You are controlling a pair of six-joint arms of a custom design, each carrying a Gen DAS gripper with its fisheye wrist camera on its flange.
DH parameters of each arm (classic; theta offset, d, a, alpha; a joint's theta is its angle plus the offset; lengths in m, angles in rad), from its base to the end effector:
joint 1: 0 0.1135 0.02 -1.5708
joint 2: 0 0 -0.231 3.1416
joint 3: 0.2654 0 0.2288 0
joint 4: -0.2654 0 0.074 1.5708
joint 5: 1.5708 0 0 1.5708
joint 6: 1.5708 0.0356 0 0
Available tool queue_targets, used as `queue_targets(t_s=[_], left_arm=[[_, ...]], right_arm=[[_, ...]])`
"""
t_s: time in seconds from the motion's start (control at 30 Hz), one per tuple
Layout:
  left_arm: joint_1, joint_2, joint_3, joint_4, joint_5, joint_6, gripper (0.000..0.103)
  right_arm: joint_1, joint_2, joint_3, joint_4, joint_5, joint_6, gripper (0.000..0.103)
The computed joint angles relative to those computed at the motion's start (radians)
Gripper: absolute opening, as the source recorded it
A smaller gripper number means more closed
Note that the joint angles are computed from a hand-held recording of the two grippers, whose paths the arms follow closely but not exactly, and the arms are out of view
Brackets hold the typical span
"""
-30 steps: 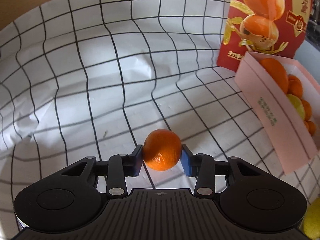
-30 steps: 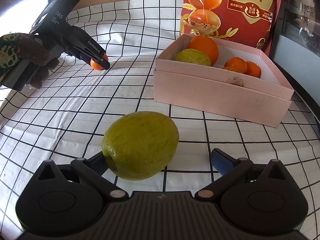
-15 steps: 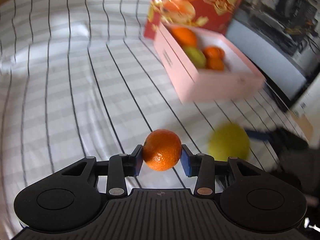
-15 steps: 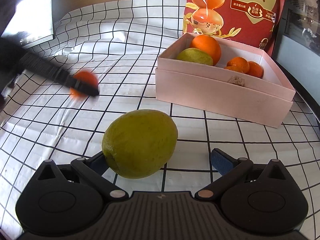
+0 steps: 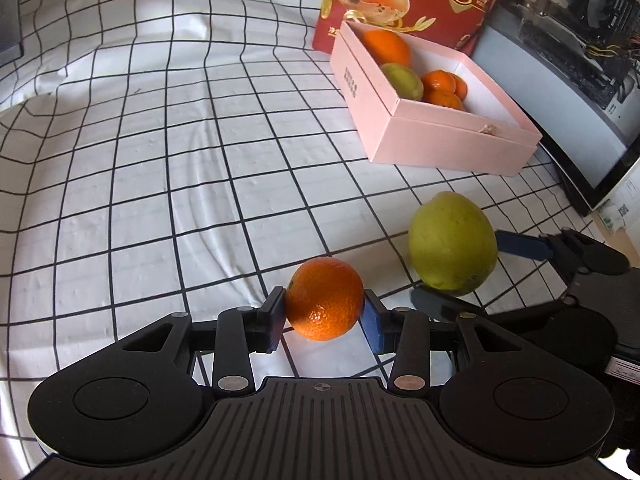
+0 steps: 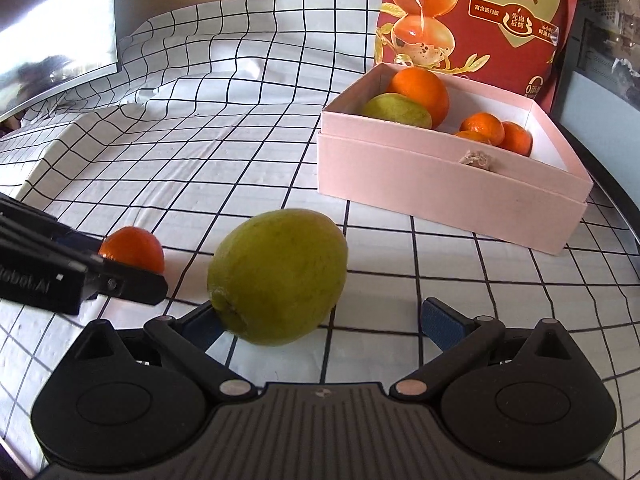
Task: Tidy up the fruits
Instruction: 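Lift the tangerine with the left tool while the right tool holds the pear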
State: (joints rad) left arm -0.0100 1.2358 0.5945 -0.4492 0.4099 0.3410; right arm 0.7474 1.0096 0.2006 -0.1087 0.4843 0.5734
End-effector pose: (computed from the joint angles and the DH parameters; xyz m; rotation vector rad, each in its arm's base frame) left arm 0.2060 -0.0162 0.1531 0.5782 2.5105 -0.4237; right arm 0.1264 0.0946 0.1069 -0.0083 2.3504 0.0297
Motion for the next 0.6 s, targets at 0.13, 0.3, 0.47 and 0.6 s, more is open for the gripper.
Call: queue_targets(t_s=[0.13,0.3,0.47,0.6], left_arm=[[-0.027,-0.020,-0.022,0.025,-0.027,0.005,0.045],[-0.049,-0.049,-0.044,0.034,-0.060,0.024,0.045],[-0.037,-0.032,-0.027,0.020,-0.050,0.037,0.045],[-0.027,-0.023,-0.021,0.014,-0.036,0.048,0.045]], right_arm=[[0.032,-0.071,0.001,-0.107,0.018,0.044,0.096],[0.027,-0.118,0.001,-0.154,0.000,0.051,0.095],[0.006,-0.090,0.017,-0.099,-0.022,-0.027,0.093],[-0.026,-0.109,0.031,-0.105,-0.038,-0.068,0.093]])
